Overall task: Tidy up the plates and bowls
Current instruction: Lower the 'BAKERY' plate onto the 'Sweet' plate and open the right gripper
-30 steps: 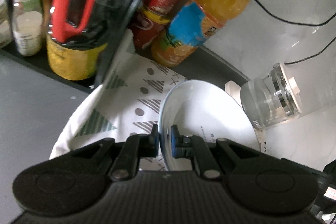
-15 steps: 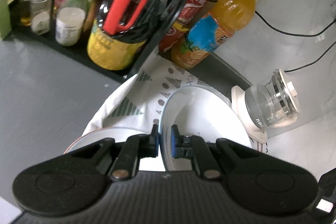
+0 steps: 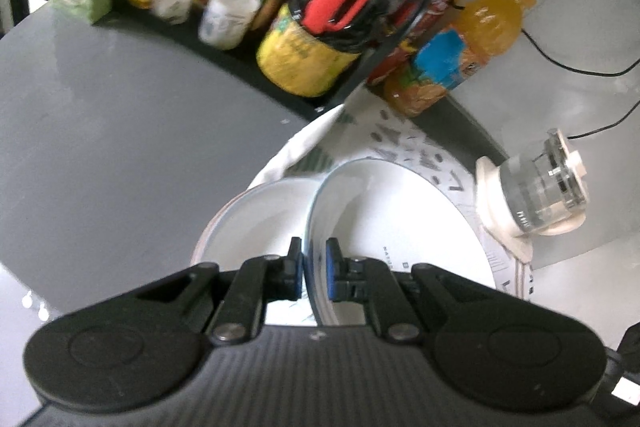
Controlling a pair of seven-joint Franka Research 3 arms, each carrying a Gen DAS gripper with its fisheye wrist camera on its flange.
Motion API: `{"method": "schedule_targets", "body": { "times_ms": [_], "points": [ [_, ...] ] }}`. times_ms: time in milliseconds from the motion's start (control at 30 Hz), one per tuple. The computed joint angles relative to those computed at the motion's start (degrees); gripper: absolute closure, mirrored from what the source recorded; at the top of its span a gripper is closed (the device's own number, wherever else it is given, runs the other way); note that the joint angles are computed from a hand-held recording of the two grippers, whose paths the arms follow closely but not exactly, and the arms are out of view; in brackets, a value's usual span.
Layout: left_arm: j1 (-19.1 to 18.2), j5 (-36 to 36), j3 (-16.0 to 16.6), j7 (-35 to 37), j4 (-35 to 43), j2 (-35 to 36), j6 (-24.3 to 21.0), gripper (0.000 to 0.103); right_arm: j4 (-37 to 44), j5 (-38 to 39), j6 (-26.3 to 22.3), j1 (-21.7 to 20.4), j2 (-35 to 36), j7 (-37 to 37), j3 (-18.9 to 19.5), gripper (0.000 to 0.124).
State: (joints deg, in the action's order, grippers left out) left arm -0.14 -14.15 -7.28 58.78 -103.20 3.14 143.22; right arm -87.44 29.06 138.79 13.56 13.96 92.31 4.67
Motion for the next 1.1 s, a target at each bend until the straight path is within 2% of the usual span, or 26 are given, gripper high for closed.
{"method": "schedule_targets", "body": {
  "times_ms": [200,400,767,867,1000,1100],
  "points": [
    [-0.15,-0.58,0.66,-0.97,-6.7,-4.44,0.35,0.094,-4.71,-1.55,2.26,1.59,-2.5,0.16,0.26,0.117],
    [-0.85,-0.23,1.17,-1.22,-9.22,-5.85,0.43,0.094,-7.78,-4.49,3.77,2.72,-4.1,0.89,0.03,0.117],
    [-1.23,1.62,0.64,0.82,-7.45,-2.79,-1.47,0.093,-9.62,-14.23,3.74,4.35,-4.06,5.15,-0.78,0.115],
    [-1.05,0.59,0.52,2.01,-7.09,-2.01,-2.05,0.093,-10.9,-16.01,5.5,4.69,-4.45,4.86,-0.77,0.114],
    [-1.04,1.77,0.14,3.47,-6.16,-0.92,-1.7,0.091,-10.09,-19.43,6.03,5.35,-3.68,6.92,-1.17,0.114],
    [-0.91,2.22,-0.02,4.33,-5.28,-0.15,-2.53,0.091,-8.18,-23.51,4.52,6.22,-2.52,9.34,-1.72,0.112]
  ]
}}
